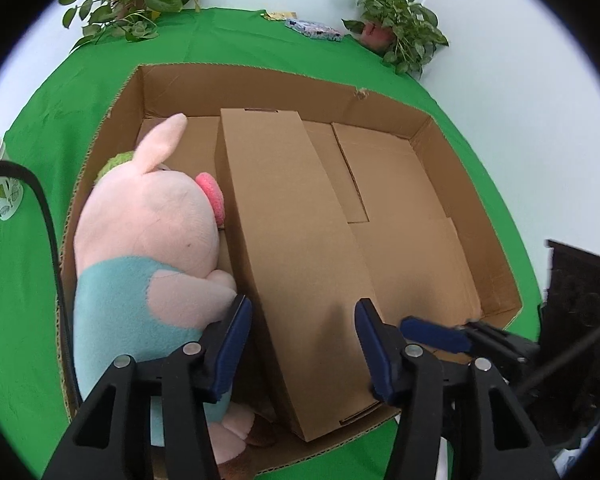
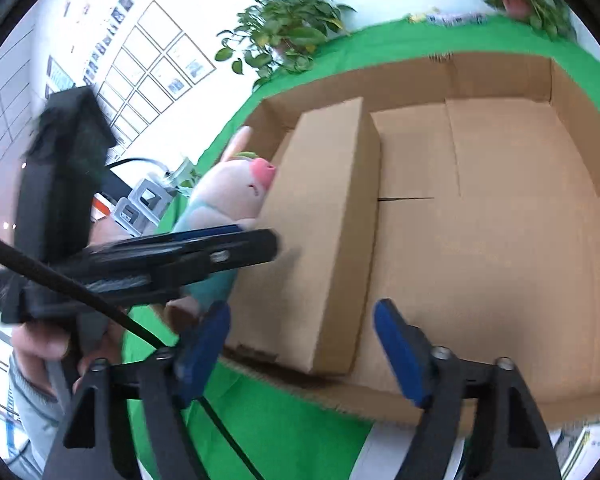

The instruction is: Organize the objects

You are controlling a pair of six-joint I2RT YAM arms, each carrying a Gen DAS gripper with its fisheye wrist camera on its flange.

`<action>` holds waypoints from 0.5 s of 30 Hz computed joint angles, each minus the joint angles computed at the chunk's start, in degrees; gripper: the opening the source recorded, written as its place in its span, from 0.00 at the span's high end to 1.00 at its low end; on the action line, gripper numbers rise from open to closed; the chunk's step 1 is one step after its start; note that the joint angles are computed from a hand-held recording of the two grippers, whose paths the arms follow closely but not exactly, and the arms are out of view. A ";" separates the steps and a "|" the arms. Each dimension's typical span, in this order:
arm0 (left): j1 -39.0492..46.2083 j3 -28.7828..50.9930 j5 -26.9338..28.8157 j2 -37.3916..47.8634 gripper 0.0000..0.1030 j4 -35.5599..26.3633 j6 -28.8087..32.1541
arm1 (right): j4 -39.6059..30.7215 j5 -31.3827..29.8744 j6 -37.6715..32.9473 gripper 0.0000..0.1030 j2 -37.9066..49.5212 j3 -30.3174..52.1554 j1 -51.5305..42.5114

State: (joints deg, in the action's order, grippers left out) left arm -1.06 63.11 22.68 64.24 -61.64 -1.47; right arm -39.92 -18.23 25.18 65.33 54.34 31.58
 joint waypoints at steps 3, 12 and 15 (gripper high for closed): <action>3.79 -0.24 3.42 -1.71 0.48 -0.91 1.41 | 1.00 -0.03 0.17 0.50 4.00 1.29 1.87; 13.54 -0.45 9.22 -5.54 0.48 -4.11 8.79 | 2.25 2.14 0.43 0.52 5.41 1.56 4.88; 16.00 -0.58 9.07 -7.20 0.48 -4.24 10.55 | 0.27 2.84 -0.04 0.51 5.16 3.16 4.38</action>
